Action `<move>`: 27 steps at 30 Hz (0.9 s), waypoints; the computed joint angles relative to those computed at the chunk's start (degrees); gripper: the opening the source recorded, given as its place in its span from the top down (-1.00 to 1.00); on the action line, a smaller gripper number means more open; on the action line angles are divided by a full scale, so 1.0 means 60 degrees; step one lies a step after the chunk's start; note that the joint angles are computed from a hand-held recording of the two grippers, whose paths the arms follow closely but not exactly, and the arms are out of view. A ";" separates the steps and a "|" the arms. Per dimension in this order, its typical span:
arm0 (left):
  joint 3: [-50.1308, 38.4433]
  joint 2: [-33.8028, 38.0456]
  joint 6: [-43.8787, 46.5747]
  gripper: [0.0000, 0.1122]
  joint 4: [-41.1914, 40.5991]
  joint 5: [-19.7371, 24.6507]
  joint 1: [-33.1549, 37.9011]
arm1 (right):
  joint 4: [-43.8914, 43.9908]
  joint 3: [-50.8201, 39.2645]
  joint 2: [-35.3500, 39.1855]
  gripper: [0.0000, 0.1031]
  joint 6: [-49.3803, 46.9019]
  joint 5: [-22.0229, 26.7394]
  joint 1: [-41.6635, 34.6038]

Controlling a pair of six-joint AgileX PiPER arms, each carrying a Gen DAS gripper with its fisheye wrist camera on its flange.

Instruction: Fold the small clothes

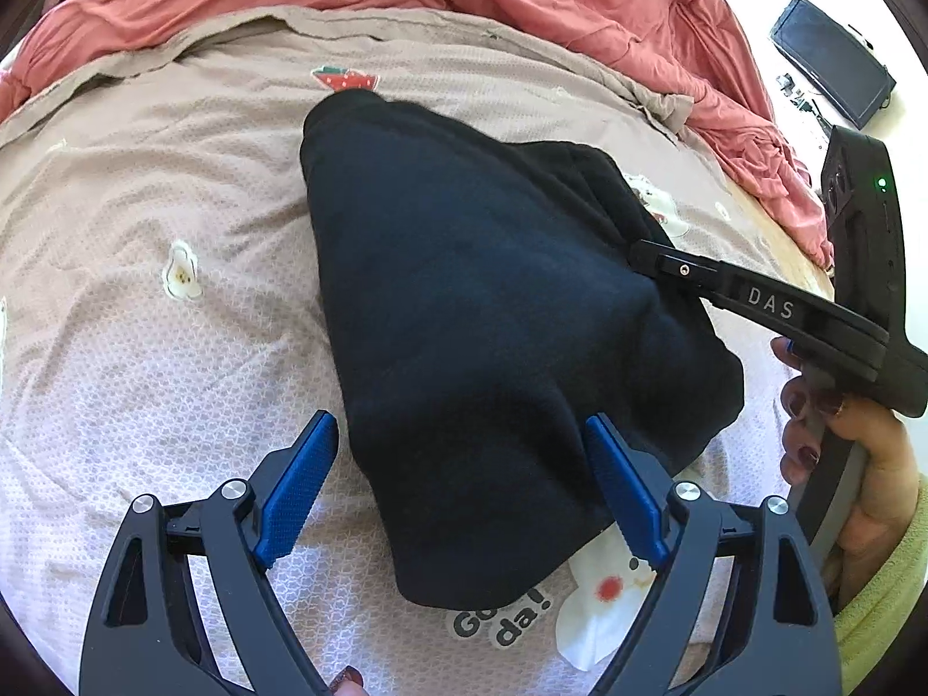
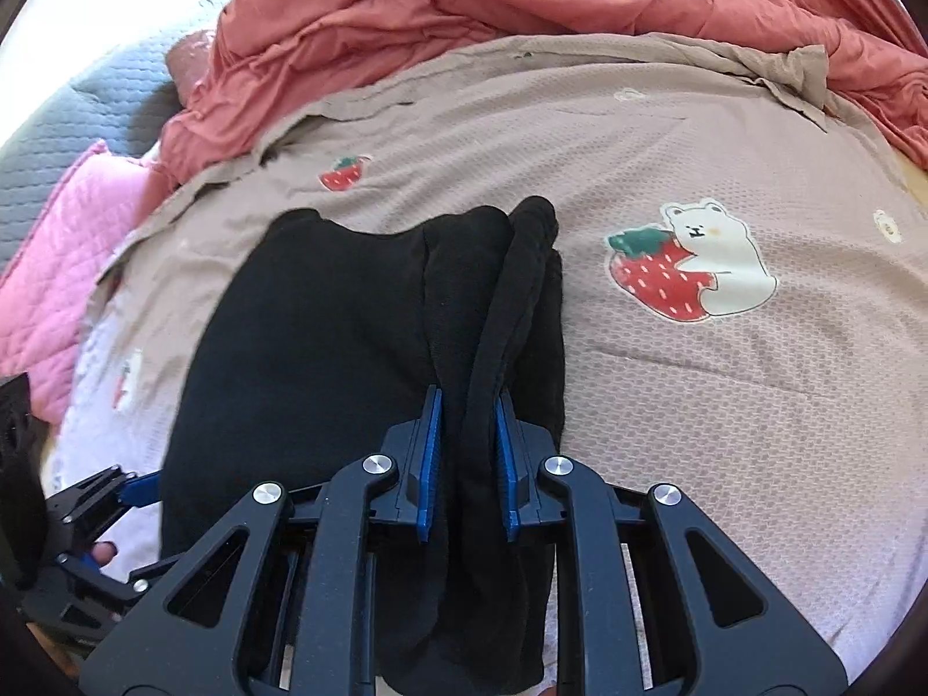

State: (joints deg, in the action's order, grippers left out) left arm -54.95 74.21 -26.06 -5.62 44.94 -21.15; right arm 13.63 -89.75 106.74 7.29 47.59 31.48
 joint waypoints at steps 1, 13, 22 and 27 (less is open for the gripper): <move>0.0060 0.0011 0.0016 -0.52 -0.0046 -0.0046 0.0017 | -0.0029 0.0007 0.0000 0.76 0.0023 -0.0010 0.0006; 0.0265 0.0145 0.0057 -0.53 -0.0112 -0.0196 -0.0086 | 0.1262 0.0617 -0.1203 -0.03 -0.1770 0.0406 -0.0626; 0.0305 0.0219 0.0120 -0.54 -0.0239 -0.0176 -0.0041 | 0.0666 0.1604 -0.1549 -0.41 -0.1116 0.0498 -0.0146; 0.0170 0.0327 -0.0197 -0.54 -0.0094 -0.0116 -0.0184 | 0.1316 0.1965 -0.1772 0.74 -0.1676 0.0313 -0.0110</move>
State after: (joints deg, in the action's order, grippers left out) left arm -53.93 76.17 -27.24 -6.18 44.24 -22.25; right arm 21.52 -77.96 96.12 -2.76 49.47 30.82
